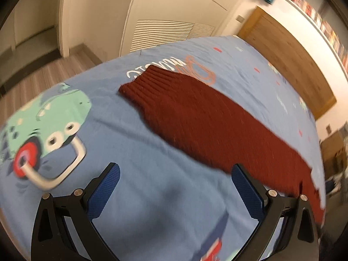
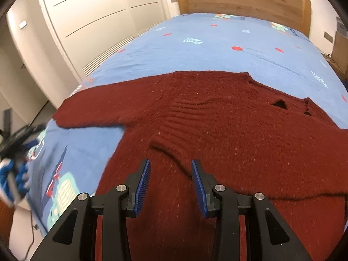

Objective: Fold small clothes
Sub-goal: 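Grasp the other sleeve cuff with the left tool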

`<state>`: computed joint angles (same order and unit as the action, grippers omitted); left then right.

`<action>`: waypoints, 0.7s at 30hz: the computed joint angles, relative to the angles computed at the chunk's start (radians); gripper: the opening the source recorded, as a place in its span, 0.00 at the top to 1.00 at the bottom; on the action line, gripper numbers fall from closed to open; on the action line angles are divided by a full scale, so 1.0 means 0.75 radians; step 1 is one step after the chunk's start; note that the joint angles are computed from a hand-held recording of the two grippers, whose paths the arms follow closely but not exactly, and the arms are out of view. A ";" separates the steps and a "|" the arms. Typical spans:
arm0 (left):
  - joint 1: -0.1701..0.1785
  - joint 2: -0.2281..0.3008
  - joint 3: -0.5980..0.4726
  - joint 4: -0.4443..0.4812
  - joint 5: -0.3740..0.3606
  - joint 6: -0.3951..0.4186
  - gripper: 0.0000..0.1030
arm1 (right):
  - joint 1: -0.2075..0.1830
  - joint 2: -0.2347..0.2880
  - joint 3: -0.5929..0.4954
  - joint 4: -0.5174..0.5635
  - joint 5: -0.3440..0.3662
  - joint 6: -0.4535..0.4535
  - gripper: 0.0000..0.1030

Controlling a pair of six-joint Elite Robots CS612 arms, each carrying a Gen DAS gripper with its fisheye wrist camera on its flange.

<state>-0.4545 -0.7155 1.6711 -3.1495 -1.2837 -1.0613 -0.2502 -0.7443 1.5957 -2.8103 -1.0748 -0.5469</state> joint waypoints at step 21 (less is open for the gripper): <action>0.158 0.233 -0.116 -0.700 -0.248 -0.318 0.43 | -0.093 -0.094 0.117 -0.035 0.058 0.020 0.60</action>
<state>-0.3358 -0.5408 1.5841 -3.6741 -1.4697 -1.3001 -0.3198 -0.8150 1.6834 -2.8368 -1.0316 -0.5321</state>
